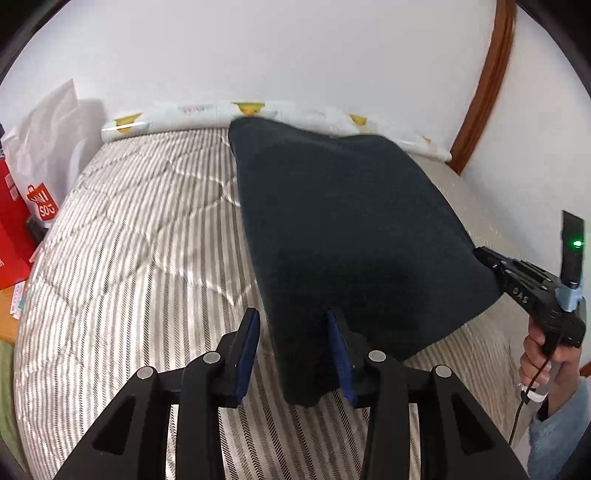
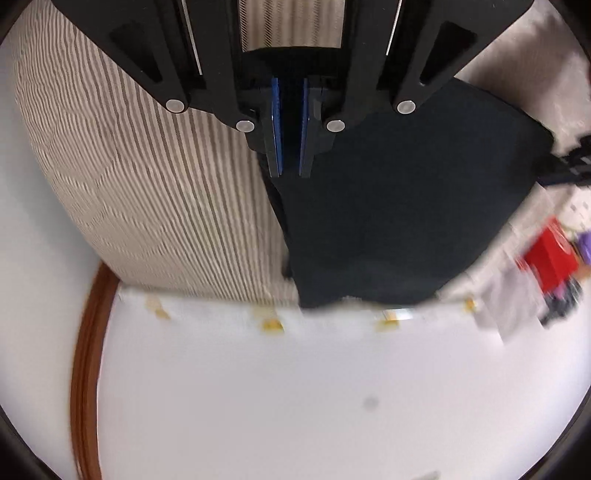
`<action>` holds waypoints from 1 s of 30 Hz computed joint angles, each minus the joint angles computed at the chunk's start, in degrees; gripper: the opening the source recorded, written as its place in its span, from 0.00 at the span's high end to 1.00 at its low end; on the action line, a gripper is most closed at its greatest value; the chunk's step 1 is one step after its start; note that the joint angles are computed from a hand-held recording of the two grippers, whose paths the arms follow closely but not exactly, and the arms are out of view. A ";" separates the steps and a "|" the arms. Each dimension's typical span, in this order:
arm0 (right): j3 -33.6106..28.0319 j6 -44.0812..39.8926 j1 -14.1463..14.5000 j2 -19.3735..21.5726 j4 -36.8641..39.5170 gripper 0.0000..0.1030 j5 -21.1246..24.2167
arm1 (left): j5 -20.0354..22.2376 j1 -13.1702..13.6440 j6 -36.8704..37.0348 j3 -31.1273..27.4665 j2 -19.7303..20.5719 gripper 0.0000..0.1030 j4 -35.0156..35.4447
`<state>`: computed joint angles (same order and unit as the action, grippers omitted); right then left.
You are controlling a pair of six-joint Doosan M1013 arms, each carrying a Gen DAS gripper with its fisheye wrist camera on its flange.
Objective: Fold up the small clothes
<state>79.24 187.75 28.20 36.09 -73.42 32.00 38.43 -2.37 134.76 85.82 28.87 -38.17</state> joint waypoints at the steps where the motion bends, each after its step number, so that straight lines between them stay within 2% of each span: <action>1: -0.01 -0.72 -0.03 0.19 0.80 0.96 0.42 | -0.20 0.01 0.28 0.21 -0.11 0.64 0.07; 3: -0.74 -5.00 0.57 0.52 2.68 0.95 5.01 | 0.11 -0.08 0.30 -0.03 -0.29 0.64 1.06; 5: -0.20 -6.81 0.28 -0.46 3.37 0.95 4.06 | 1.07 -0.04 -0.33 -1.07 -0.23 0.64 1.84; 8: 0.55 -4.44 -0.20 -2.33 1.02 0.88 2.40 | 0.35 -0.15 -2.22 -3.37 0.42 0.64 2.65; 9: 0.10 -4.13 -0.42 -2.58 0.11 0.83 2.04 | 0.30 -0.25 -3.46 -4.42 0.85 0.64 3.55; 10: -0.67 -4.79 -0.82 -2.64 0.13 0.71 1.12 | 0.35 -0.28 -4.32 -5.29 1.23 0.64 4.12; 12: -2.41 -7.14 -1.61 -2.42 1.92 0.53 -1.16 | 0.76 -0.32 -4.97 -7.25 2.15 0.63 4.24; 13: -3.91 -9.84 -2.41 -1.96 4.46 0.52 -3.21 | 1.05 -0.40 -5.44 -8.57 2.79 0.61 4.65; 17: -11.29 -25.89 -4.48 1.17 20.63 0.52 -5.35 | 1.61 -1.01 -8.17 -13.31 5.29 0.60 7.07; 21: -19.85 -38.95 -5.72 5.32 33.38 0.52 -1.75 | 3.26 -1.59 -10.74 -17.74 7.84 0.60 8.36; 26: -28.02 -48.03 -7.11 9.87 46.29 0.52 1.45 | 4.74 -2.70 -14.06 -23.52 11.46 0.60 10.97; 28: -30.45 -49.61 -7.52 11.34 49.20 0.52 2.45 | 6.00 -3.01 -15.50 -25.79 12.94 0.60 12.15; 29: -31.39 -50.06 -7.78 11.99 50.90 0.57 2.13 | 6.27 -3.21 -16.25 -26.56 13.49 0.60 13.07; 30: -31.91 -51.20 -7.99 12.33 52.55 0.74 1.70 | 6.21 -3.28 -16.62 -26.65 13.66 0.60 13.57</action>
<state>47.33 136.55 20.21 48.43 -20.87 33.70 44.64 -5.65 118.14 59.17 42.53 -24.60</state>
